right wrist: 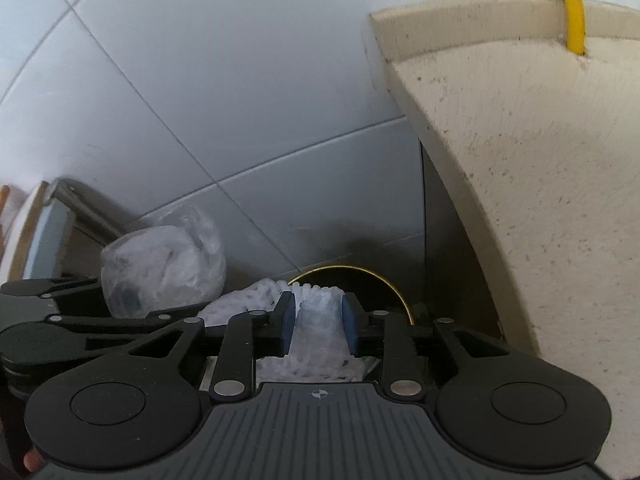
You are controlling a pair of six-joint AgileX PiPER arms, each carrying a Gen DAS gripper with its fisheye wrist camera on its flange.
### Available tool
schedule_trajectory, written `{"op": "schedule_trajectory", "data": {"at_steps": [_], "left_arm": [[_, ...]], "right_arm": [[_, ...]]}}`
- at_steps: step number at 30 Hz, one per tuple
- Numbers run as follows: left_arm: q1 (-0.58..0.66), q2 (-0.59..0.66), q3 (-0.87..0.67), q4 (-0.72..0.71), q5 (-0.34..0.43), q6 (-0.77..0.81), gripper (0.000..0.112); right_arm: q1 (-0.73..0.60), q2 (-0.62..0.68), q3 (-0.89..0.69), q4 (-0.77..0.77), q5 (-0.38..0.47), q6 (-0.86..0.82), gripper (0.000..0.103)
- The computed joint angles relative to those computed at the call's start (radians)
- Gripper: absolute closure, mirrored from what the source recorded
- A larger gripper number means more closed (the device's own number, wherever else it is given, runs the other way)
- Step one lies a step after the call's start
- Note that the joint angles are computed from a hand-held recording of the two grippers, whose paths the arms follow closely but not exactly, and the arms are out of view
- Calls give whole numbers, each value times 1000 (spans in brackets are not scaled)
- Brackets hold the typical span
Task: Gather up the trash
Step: 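Open both grippers over the black bin to drop bag and net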
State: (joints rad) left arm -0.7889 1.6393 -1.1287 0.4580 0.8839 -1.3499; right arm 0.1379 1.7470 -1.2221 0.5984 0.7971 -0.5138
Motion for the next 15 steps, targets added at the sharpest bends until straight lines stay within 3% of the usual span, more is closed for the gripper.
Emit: {"op": "schedule_trajectory", "data": {"at_steps": [15], "left_arm": [[57,-12,47,-37,-63,32,62]], "right_arm": [[39,80,-49,-43,-21,86,60]]}}
